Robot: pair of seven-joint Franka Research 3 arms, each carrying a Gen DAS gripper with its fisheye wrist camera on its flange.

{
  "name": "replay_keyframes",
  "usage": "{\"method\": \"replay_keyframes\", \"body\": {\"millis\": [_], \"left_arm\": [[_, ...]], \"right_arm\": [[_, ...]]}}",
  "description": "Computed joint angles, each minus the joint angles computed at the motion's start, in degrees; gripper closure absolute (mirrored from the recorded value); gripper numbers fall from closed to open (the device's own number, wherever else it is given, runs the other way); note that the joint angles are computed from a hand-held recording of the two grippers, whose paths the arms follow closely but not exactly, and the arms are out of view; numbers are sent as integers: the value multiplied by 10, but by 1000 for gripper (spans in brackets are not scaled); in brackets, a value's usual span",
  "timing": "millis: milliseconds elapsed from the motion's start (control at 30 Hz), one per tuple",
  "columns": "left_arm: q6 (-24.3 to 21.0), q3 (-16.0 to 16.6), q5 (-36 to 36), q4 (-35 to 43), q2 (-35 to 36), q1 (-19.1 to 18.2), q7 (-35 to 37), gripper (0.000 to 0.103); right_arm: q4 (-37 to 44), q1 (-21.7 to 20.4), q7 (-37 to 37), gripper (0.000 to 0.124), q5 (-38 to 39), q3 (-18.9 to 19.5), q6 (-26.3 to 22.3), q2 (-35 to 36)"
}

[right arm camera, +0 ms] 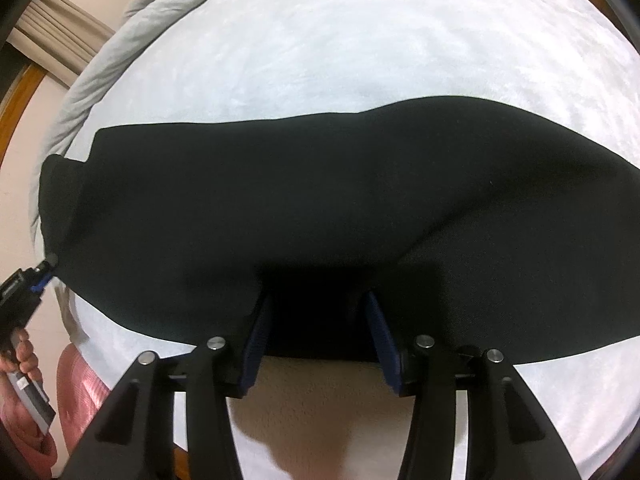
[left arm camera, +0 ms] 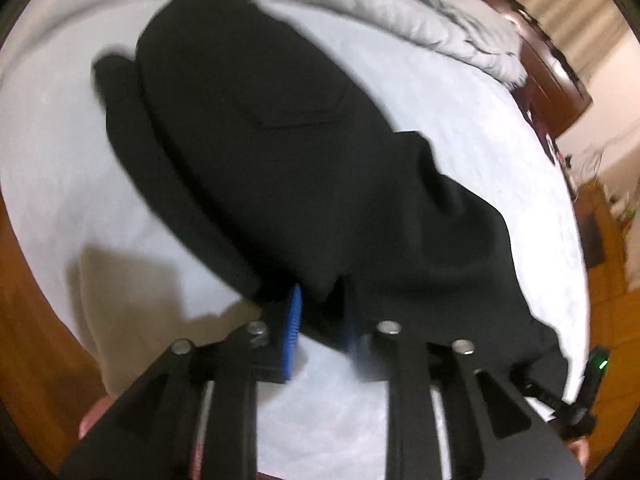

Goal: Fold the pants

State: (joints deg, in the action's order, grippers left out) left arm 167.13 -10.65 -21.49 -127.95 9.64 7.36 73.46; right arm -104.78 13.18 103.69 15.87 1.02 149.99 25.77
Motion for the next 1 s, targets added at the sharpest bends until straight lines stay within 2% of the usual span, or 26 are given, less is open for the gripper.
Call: {"method": "replay_keyframes", "body": {"millis": [33, 100, 167, 200, 367, 467, 533, 567, 600, 633, 733, 800, 867, 933, 1000], "left_arm": [[4, 4, -3, -1, 1, 3, -5, 67], [23, 9, -3, -3, 1, 8, -12, 60], [23, 14, 9, 8, 4, 13, -17, 55], [17, 6, -3, 18, 11, 26, 0, 48], [-64, -10, -49, 101, 71, 70, 42, 40], [-66, -27, -103, 105, 80, 95, 79, 37], [-64, -25, -112, 118, 89, 93, 78, 37], [-60, -26, -120, 112, 86, 96, 82, 39], [-58, -15, -105, 119, 91, 84, 58, 50], [-57, -5, -89, 115, 89, 77, 41, 67], [-56, 16, -38, 118, 91, 61, -5, 86], [-29, 24, -9, 91, 70, 52, -32, 89], [5, 55, 66, 61, 43, 16, -97, 90], [40, 94, 162, 19, 4, -21, -176, 90], [53, 151, 312, -13, -34, -72, -300, 91]], "right_arm": [[1, 0, 1, 74, 0, 0, -1, 1], [2, 2, 4, 74, -1, -1, -3, 0], [6, 5, 9, 74, -6, -3, -6, 3], [7, 7, 12, 74, -9, -5, -7, 3], [13, 18, 31, 71, -31, -12, -12, 7], [18, 19, 36, 69, -40, -14, -15, 9], [23, 19, 39, 68, -43, -13, -20, 12], [24, 19, 40, 68, -44, -13, -21, 12], [24, 19, 40, 68, -45, -13, -22, 12], [24, 19, 41, 68, -46, -13, -22, 13], [26, 20, 43, 67, -49, -14, -21, 14], [23, 19, 42, 67, -50, -13, -19, 12], [22, 18, 42, 67, -50, -13, -19, 11], [21, 16, 38, 67, -48, -11, -19, 11], [21, 14, 35, 67, -46, -11, -20, 11]]}}
